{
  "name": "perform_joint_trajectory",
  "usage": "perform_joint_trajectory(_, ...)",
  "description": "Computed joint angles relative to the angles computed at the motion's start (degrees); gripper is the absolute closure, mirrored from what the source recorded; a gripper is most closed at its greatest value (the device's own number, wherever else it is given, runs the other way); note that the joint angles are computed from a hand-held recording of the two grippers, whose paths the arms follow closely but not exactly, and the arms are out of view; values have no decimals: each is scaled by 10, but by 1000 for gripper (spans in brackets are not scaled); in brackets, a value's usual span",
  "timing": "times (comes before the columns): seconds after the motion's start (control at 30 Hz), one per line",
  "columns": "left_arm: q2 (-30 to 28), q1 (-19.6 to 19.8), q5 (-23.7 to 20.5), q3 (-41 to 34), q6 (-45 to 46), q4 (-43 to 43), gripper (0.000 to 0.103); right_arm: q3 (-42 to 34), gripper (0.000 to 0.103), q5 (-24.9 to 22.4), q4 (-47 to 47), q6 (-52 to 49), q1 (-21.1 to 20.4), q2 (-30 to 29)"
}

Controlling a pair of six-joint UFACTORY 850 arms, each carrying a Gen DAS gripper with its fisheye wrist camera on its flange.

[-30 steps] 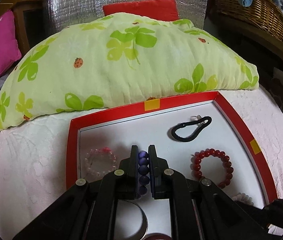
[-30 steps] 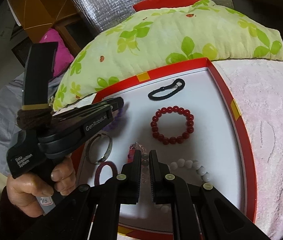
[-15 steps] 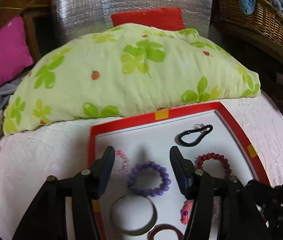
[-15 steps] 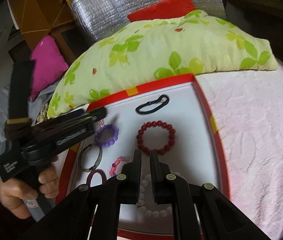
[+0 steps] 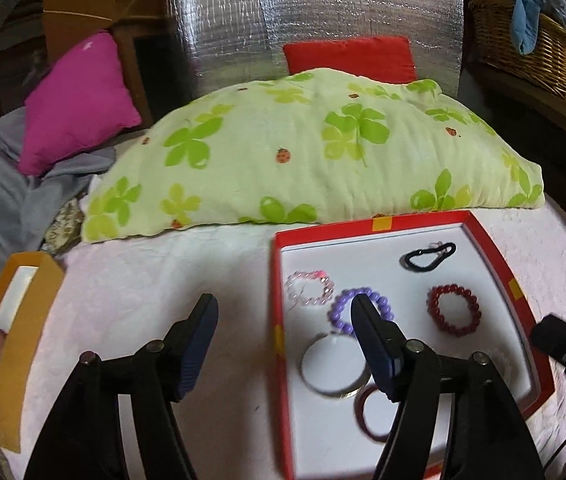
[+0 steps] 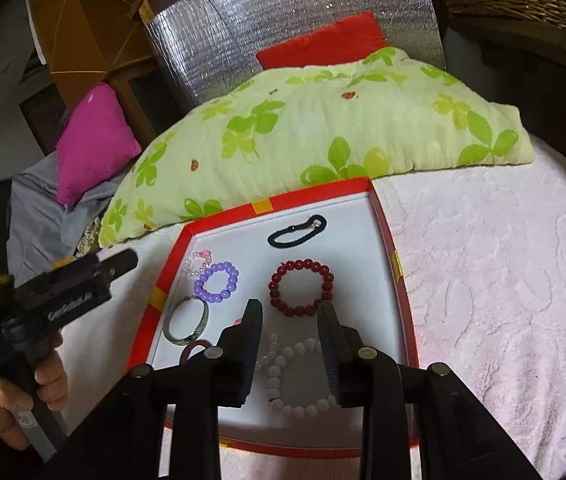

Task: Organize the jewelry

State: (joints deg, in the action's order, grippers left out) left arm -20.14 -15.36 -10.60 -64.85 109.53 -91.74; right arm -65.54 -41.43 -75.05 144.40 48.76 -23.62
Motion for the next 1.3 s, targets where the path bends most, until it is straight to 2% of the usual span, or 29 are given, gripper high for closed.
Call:
perform_joint_trajectory(0.2, 48, 8, 2, 58, 187, -171, 32, -8, 72, -21, 5, -17, 17, 1)
perform_joint_trajectory(0.23, 55, 10, 0, 66, 193, -176, 31, -9, 72, -21, 6, -18, 19, 0)
perform_joint_trajectory(0.53, 117, 36, -30, 143, 195, -166, 31, -16, 72, -33, 22, -32, 44, -2)
perform_joint_trajectory(0.67, 141, 45, -40, 167, 217, -181, 31, -20, 72, -59, 43, -56, 58, -2)
perform_joint_trajectory(1.0, 171, 58, -58, 190, 226, -186, 30, -7, 72, -103, 67, -44, 86, 11)
perform_joint_trajectory(1.3, 189, 66, -65, 206, 217, -174, 30, -9, 72, -123, 86, -43, 109, 7)
